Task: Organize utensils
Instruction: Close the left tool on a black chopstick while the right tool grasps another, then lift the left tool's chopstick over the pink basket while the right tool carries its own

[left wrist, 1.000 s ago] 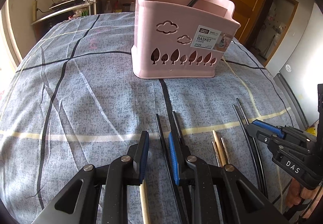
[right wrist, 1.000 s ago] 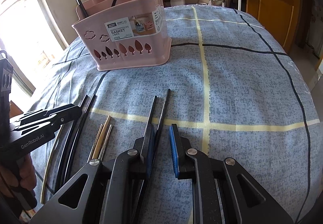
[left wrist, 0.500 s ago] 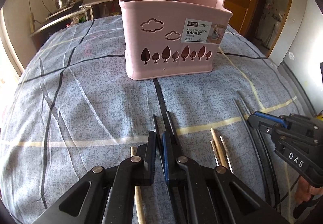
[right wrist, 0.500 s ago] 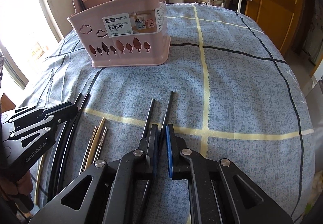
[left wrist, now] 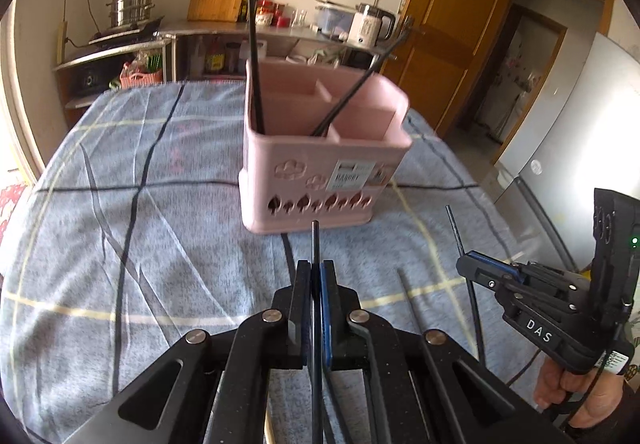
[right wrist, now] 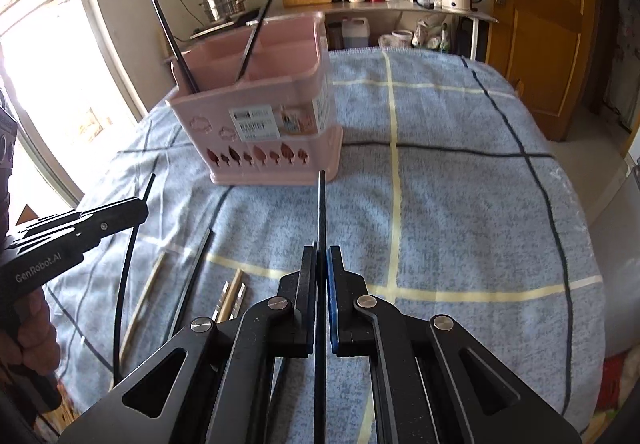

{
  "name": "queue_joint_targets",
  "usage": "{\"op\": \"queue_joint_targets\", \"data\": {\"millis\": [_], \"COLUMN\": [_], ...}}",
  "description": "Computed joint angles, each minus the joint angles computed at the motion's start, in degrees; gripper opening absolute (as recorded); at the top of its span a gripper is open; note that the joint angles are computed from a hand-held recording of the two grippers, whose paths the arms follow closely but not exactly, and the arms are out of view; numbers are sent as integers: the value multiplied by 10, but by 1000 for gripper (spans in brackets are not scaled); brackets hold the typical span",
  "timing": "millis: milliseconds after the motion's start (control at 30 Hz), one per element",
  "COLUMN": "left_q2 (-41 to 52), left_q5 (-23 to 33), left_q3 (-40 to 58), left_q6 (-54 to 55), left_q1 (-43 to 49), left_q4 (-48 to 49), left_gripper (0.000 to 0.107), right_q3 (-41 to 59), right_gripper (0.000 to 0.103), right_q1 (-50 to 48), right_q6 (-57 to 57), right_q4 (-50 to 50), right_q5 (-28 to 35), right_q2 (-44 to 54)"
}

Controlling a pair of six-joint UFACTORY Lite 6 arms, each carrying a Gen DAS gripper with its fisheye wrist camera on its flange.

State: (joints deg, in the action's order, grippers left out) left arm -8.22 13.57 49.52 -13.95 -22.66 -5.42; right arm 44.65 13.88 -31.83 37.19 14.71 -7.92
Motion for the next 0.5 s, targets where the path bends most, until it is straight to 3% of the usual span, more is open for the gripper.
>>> {"op": "queue_joint_targets", "data": {"millis": [500], "left_q2": [-69], "left_q5": [94], "left_q3": [113], "left_q6": [0], "left_q1": [10], "left_q4": [42], "left_gripper": [4], "right_q3": [67], "right_gripper": [5], "right_q1": [-30], "right_q6": [43], "right_q4": [-45], "right_q5": [53], "right_q2": [-89]}}
